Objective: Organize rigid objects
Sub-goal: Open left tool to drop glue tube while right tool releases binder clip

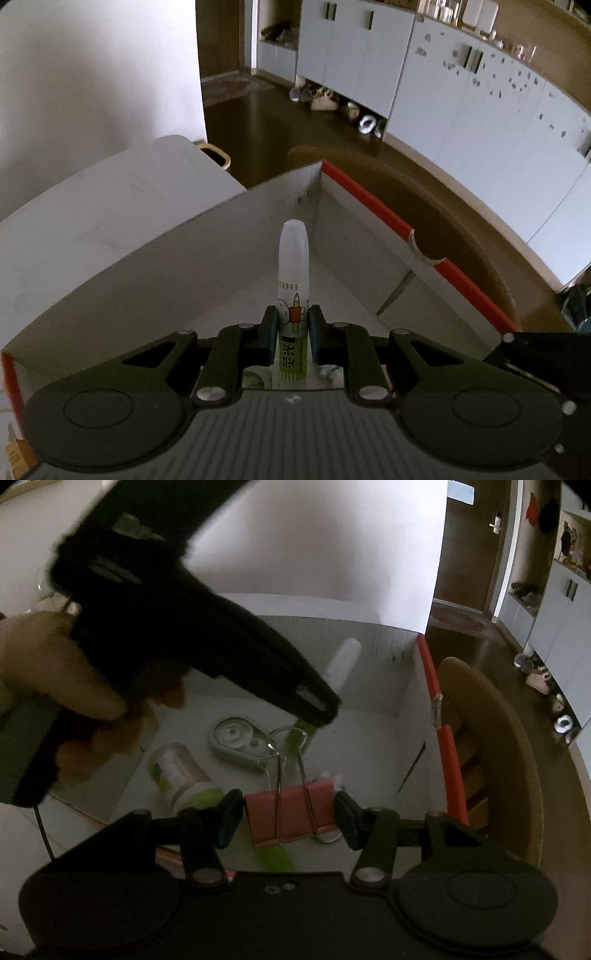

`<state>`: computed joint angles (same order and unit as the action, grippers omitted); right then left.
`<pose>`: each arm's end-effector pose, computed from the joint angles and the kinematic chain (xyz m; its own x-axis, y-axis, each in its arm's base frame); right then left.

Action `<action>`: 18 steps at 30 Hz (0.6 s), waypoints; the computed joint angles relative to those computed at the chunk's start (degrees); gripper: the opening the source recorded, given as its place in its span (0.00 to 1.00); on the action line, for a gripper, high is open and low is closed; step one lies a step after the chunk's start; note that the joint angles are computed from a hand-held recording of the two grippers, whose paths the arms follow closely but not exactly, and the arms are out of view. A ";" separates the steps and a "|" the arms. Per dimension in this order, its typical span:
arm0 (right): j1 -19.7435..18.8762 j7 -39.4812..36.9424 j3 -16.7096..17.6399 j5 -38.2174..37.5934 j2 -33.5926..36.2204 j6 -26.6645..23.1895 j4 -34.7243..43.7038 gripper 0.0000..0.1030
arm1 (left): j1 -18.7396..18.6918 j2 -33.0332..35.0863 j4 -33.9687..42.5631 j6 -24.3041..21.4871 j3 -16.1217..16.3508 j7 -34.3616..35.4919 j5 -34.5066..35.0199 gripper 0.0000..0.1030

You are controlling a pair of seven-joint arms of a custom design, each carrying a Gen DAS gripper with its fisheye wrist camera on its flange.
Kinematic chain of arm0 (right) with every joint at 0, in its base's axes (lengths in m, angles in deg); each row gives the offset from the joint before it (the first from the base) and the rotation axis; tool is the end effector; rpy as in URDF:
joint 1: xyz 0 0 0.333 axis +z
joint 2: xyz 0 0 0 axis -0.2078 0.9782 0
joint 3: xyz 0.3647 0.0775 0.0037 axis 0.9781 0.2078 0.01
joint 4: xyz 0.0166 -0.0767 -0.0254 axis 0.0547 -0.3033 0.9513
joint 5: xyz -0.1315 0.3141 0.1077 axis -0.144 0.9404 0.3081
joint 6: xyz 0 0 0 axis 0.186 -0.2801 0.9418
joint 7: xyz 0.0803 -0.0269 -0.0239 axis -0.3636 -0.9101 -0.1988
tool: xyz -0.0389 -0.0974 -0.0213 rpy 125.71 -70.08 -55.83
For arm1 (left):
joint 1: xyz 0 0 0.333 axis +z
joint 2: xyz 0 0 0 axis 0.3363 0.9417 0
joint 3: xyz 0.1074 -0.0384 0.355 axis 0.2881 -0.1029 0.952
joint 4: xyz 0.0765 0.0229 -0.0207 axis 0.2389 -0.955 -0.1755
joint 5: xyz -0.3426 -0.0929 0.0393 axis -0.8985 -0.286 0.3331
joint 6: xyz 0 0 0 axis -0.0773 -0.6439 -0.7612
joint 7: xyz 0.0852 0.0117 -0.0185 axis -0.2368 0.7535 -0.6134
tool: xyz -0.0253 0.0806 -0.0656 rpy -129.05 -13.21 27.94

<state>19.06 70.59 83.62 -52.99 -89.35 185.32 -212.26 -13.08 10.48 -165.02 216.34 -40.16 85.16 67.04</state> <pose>0.3782 0.3817 0.5121 0.1813 -0.9814 -0.0628 -0.7648 -0.1005 -0.6364 0.5913 -0.4360 0.5438 -0.2271 -0.9739 -0.0028 -0.8002 0.1883 -0.5694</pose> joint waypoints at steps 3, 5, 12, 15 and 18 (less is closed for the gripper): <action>-0.12 -0.13 -0.08 0.30 -0.46 -0.16 -0.21 0.51 | 0.16 1.59 1.93 -1.13 -0.36 0.99 -1.17 0.16; -0.29 -0.28 -0.08 0.75 -0.80 -0.65 -0.36 0.51 | -0.09 2.41 2.98 -1.90 -0.17 1.44 -1.29 0.16; -0.48 -0.89 0.26 2.05 -1.17 -1.85 -0.42 0.51 | -0.37 3.41 3.85 -4.36 0.08 1.72 -2.43 0.16; -0.35 -0.05 0.51 1.94 -1.42 -2.85 -0.38 0.52 | -0.61 3.38 3.80 -5.79 0.07 1.25 -2.65 0.17; -0.31 -0.30 0.63 2.31 -1.83 -2.84 -0.58 0.55 | -0.86 2.77 3.03 -6.55 0.11 0.78 -2.22 0.17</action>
